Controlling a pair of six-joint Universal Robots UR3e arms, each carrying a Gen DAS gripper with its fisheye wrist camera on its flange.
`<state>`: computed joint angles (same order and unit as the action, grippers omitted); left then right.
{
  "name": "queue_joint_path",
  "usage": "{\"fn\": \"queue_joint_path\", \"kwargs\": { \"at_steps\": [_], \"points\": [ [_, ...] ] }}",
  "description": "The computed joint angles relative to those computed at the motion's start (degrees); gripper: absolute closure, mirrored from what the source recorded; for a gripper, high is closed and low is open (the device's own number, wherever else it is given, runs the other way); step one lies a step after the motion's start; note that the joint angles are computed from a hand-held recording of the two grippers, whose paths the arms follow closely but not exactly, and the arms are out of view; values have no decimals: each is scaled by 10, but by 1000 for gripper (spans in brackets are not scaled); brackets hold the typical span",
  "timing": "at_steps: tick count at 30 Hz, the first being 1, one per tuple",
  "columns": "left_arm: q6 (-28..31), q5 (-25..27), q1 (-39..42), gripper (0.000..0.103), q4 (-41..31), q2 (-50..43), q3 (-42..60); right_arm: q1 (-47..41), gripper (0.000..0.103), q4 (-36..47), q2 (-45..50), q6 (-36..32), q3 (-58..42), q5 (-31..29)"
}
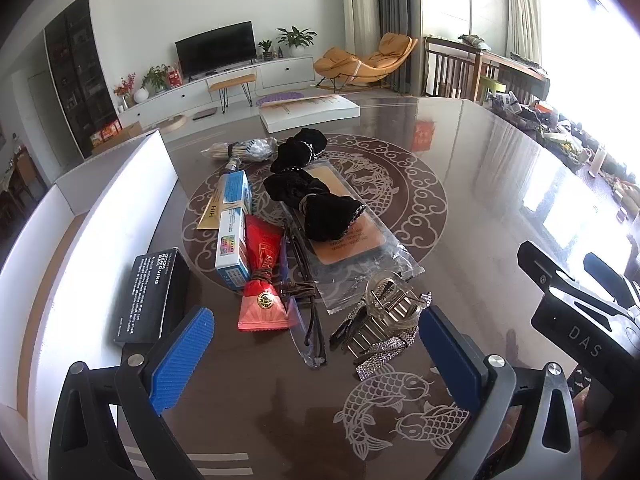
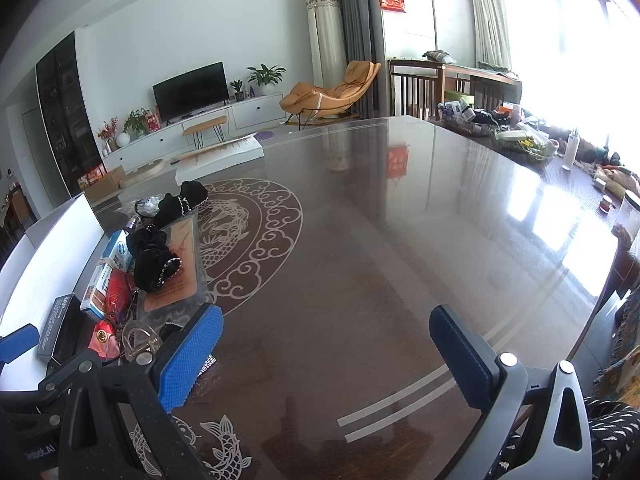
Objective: Organize objects
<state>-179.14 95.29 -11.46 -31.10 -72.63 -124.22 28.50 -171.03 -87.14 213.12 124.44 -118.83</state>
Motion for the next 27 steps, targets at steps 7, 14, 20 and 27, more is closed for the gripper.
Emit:
{"fn": "queue_joint_path", "kwargs": {
  "at_steps": [7,14,20,27],
  "points": [
    [20,6,-1,0,6,13,-22,-2,0,3,-4,0,1,3],
    [39,-5,40,0,-5,38,-72,-12,0,37,6,-5,-13,29],
    [45,-2,43,0,14,28,-89,-13,0,39,7,-4,-13,32],
    [47,12,27,0,30,7,-97,-18,0,42,9,-6,-15,40]
  ]
}}
